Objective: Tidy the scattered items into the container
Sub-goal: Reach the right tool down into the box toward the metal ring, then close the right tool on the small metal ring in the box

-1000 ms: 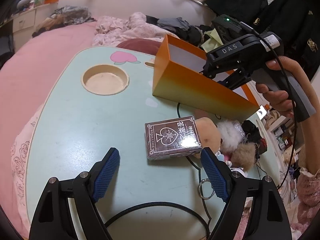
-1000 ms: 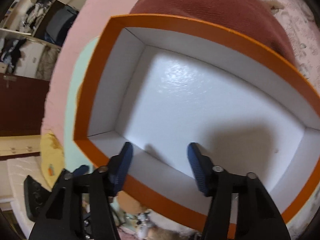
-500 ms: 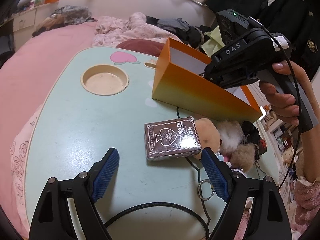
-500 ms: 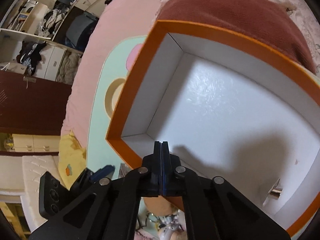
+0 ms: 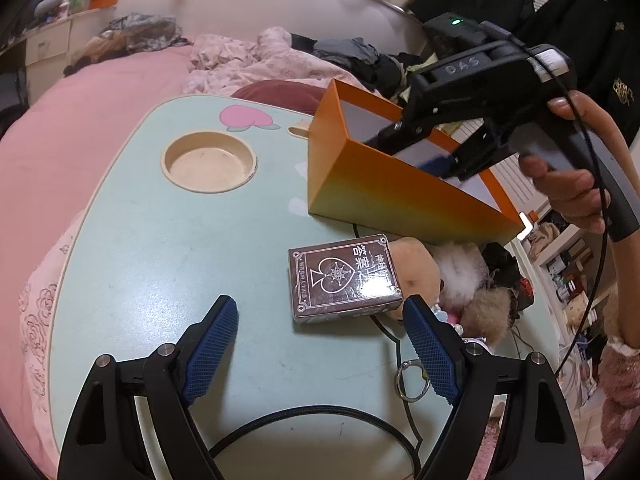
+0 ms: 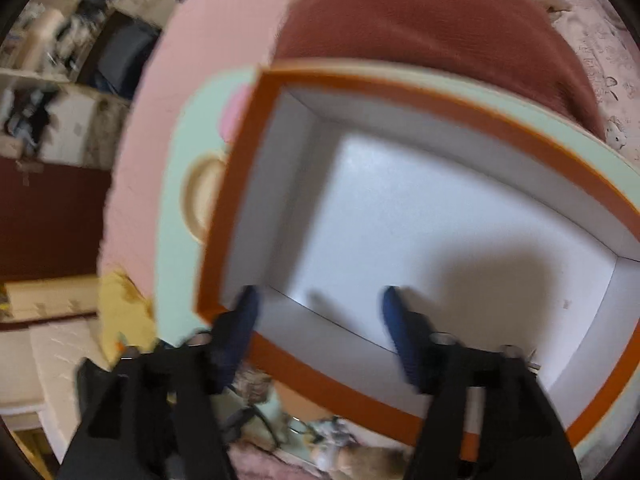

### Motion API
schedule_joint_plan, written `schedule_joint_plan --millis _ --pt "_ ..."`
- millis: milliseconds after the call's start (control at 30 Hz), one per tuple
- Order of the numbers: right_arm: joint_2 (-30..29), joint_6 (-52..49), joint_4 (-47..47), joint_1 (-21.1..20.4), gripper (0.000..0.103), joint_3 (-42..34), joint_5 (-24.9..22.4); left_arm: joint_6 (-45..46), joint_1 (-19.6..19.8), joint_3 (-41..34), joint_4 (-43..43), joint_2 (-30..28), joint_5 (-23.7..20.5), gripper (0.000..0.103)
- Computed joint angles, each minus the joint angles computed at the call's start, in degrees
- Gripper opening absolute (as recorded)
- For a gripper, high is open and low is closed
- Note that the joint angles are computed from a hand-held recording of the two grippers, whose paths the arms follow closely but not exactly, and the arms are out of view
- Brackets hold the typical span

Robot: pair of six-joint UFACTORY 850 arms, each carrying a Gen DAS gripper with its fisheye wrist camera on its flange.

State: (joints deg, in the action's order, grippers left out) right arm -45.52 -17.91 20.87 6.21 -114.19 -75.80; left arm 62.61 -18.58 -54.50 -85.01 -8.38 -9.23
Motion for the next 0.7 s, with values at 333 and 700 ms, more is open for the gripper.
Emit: schedule_joint_plan --millis 333,700 --pt "10.1 -0.9 -12.7 5.0 0.034 17.0 16.1 -2.1 -0.5 -0.9 0.4 -0.8 0.6 0.086" --pt "15.6 -1.1 -17.1 7.3 0.000 24.2 25.2 6.4 -0.2 -0.8 -8.2 -1.0 0.1 0.086"
